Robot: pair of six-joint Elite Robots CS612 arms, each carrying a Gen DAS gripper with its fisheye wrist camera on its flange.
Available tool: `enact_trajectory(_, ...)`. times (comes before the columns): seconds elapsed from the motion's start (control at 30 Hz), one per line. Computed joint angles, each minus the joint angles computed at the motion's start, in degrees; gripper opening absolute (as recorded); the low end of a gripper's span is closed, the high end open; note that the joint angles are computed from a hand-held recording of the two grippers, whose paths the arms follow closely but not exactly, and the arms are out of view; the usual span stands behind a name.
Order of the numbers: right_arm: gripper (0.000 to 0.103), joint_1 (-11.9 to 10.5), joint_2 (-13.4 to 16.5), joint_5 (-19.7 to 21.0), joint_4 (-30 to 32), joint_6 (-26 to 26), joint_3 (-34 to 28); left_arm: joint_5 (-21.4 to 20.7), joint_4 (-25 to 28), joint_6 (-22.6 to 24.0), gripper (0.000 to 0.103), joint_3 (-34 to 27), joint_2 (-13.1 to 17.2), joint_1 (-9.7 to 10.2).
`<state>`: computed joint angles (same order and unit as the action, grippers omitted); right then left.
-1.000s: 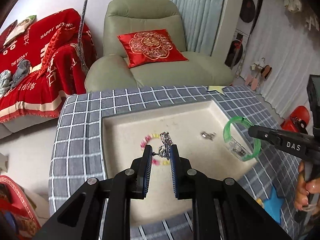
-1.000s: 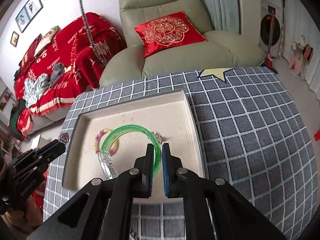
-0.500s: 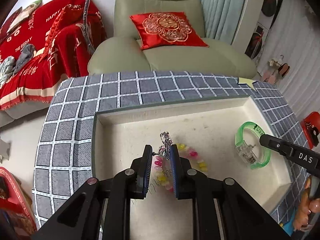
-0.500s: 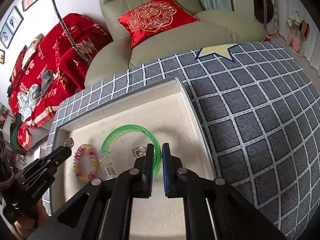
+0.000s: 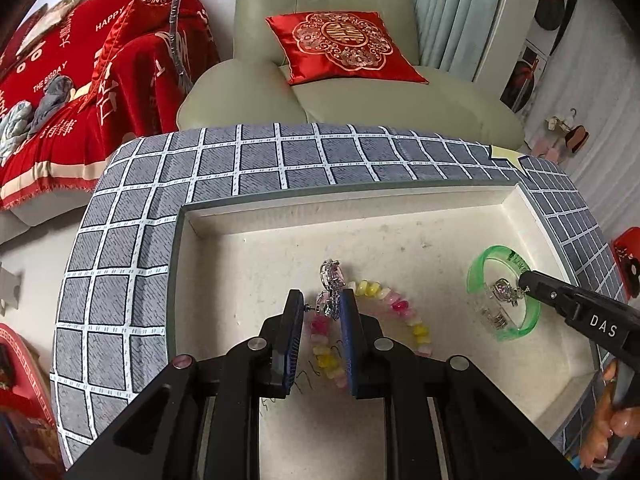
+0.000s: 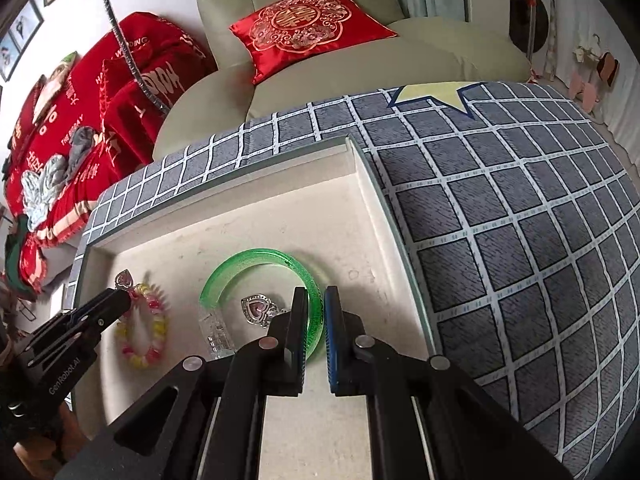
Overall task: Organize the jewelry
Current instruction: 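Release the bangle in the tray with the right tool while the left tool sets the charm beside the bracelet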
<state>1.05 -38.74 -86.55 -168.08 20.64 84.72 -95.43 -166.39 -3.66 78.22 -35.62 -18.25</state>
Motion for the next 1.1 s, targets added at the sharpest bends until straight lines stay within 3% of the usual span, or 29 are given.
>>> enact_trajectory(0.2, 0.010, 0.56, 0.01, -2.26, 1.70, -2.15, -0.69, 1.65, 0.21, 0.97, 0.034, -0.05, -0.01, -0.40)
enact_trajectory(0.3, 0.033, 0.48, -0.02, -0.38, 0.90, -2.36, -0.65, 2.71, -0.22, 1.45, 0.034, 0.22, -0.10, -0.70)
enact_trajectory(0.37, 0.054, 0.65, -0.21, 0.53, -0.02, -2.84, -0.45, 3.22, -0.57, 1.71, 0.034, 0.41, -0.17, -0.80)
enact_trajectory(0.4, 0.070, 0.83, -0.34, -0.02, -0.43, -2.94, -0.34, 3.70, -0.88, 1.92, 0.034, 0.59, -0.23, -0.89)
enact_trajectory(0.43, 0.074, 0.97, -0.59, -0.25, -1.77, -3.02, 0.11, 4.35, -1.51, 2.25, 0.034, 0.89, -0.33, -1.02)
enact_trajectory(0.67, 0.074, 0.69, -2.94, 1.50, -6.45, -1.38, 3.85, 5.58, -3.09, 2.96, 0.034, 1.77, -0.76, -1.18)
enact_trajectory(0.7, 0.074, 0.60, -3.34, 1.71, -7.07, -1.17, 4.60, 5.68, -3.28, 2.88, 0.041, 1.77, -0.74, -1.19)
enact_trajectory(0.73, 0.074, 0.58, -3.71, 1.77, -7.69, -0.96, 5.31, 5.89, -3.45, 2.82, 0.054, 1.74, -0.73, -1.19)
enact_trajectory(0.77, 0.074, 0.47, -4.22, 1.89, -8.39, -0.72, 6.24, 6.29, -3.71, 2.63, 0.093, 1.91, -0.78, -1.28)
enact_trajectory(0.8, 0.074, 0.40, -4.55, 1.99, -8.85, -0.47, 6.82, 7.08, -4.80, 2.18, 0.103, 2.26, -0.87, -1.35)
enact_trajectory(0.83, 0.074, 0.25, -4.97, 2.23, -9.54, -0.10, 7.64, 7.80, -7.49, 1.86, 0.103, 2.94, -0.97, -1.45)
enact_trajectory(1.1, 0.081, -0.73, -7.51, 5.03, -13.05, 2.74, 12.95, 6.80, -9.92, 2.46, 0.103, 5.80, -3.16, -1.35)
